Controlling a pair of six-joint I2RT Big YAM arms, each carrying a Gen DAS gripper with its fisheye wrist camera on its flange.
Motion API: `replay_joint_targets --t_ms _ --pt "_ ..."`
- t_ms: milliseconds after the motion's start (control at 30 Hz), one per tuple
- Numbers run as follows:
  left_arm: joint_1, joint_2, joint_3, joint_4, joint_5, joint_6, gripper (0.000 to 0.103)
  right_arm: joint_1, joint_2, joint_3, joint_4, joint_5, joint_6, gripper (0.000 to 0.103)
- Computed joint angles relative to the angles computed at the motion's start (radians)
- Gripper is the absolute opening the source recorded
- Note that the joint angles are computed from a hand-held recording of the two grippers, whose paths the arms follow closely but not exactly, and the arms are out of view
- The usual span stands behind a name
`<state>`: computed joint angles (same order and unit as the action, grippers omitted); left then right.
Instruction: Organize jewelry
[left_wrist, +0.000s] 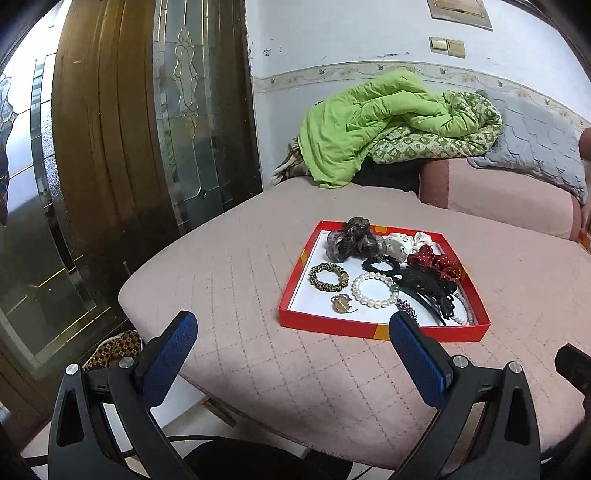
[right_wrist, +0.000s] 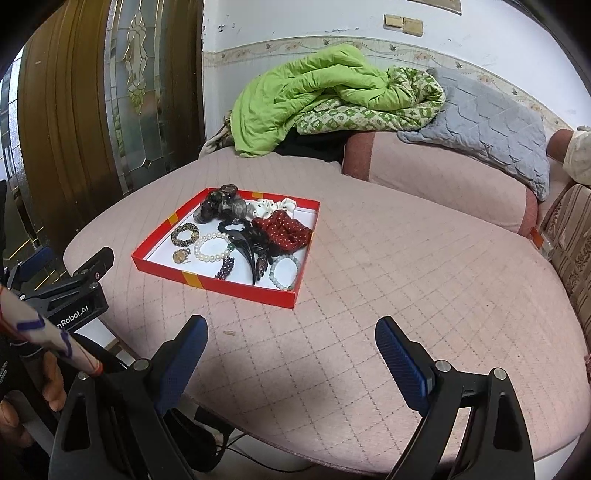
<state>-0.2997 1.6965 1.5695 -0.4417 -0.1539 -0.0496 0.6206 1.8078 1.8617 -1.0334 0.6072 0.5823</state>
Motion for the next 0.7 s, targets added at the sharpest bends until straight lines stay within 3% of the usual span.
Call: replay_joint_targets --t_ms 700 --pt "0.001 0.000 0.001 -0.002 0.002 -0.002 0.103 0.005 0.018 0.023 -0.012 -0.011 -0.008 0.095"
